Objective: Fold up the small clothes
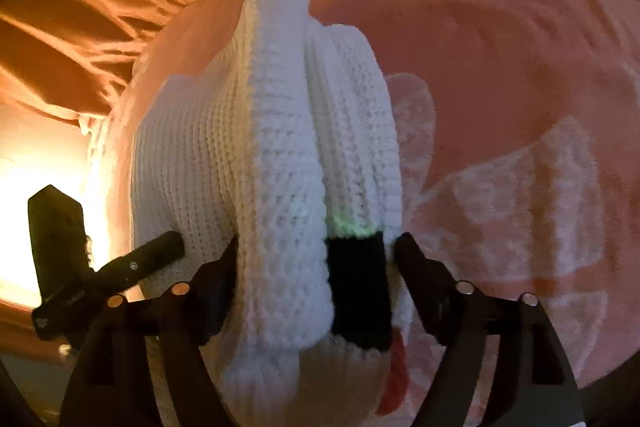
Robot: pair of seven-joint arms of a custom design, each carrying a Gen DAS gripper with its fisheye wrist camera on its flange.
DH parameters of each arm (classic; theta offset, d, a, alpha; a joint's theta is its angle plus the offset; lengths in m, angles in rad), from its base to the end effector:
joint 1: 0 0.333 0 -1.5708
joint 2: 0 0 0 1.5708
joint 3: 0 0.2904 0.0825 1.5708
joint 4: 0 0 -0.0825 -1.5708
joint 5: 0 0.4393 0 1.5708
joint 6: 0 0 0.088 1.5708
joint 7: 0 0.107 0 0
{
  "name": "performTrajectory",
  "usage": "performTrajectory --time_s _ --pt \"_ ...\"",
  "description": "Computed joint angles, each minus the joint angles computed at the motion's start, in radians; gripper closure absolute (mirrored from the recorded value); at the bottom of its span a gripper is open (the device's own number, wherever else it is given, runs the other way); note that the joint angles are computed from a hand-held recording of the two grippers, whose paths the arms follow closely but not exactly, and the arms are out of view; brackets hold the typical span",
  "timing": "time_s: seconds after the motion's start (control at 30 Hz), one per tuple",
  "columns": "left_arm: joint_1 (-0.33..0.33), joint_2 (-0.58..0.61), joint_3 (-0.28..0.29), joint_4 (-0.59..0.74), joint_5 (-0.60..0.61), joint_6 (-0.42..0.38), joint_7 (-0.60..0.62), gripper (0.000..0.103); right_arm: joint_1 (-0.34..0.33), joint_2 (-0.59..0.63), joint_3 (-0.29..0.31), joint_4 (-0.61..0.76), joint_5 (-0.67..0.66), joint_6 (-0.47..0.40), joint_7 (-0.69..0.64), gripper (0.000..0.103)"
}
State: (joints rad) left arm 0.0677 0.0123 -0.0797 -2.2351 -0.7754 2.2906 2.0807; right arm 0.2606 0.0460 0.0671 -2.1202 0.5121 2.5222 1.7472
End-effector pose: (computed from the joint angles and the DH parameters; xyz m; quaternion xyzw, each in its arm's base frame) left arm 0.5766 -0.0226 0.3136 0.6738 -0.6793 0.2595 0.1311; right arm 0.5931 0.1965 0.3706 -0.6065 0.7547 0.0703 0.2402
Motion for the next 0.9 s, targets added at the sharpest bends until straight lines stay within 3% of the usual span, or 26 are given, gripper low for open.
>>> performTrajectory --time_s 0.23,0.33,0.4,0.5,0.77,0.9 --pt "-0.019 0.013 -0.018 0.006 0.001 0.06 0.003 0.005 -0.014 0.035 0.004 0.019 0.142 -0.001 -0.067 0.022" --pt "-0.021 0.016 -0.021 0.011 -0.027 0.058 0.021 0.01 -0.02 0.022 0.011 -0.002 0.243 0.027 -0.141 0.048" --pt "-0.023 -0.003 -0.021 0.001 -0.035 0.066 0.052 0.027 -0.017 -0.01 0.014 -0.034 0.295 0.064 -0.177 0.06" --pt "-0.025 -0.051 -0.009 -0.014 -0.069 0.044 0.147 0.05 0.006 -0.067 0.017 -0.074 0.294 0.133 -0.182 0.063" --pt "-0.044 -0.189 0.064 -0.005 -0.152 -0.062 0.294 0.053 0.055 -0.212 0.042 -0.114 0.035 0.282 -0.007 0.063" --pt "-0.043 -0.261 0.111 0.012 -0.188 -0.089 0.375 0.053 0.082 -0.227 0.06 -0.063 -0.056 0.342 0.035 0.063"
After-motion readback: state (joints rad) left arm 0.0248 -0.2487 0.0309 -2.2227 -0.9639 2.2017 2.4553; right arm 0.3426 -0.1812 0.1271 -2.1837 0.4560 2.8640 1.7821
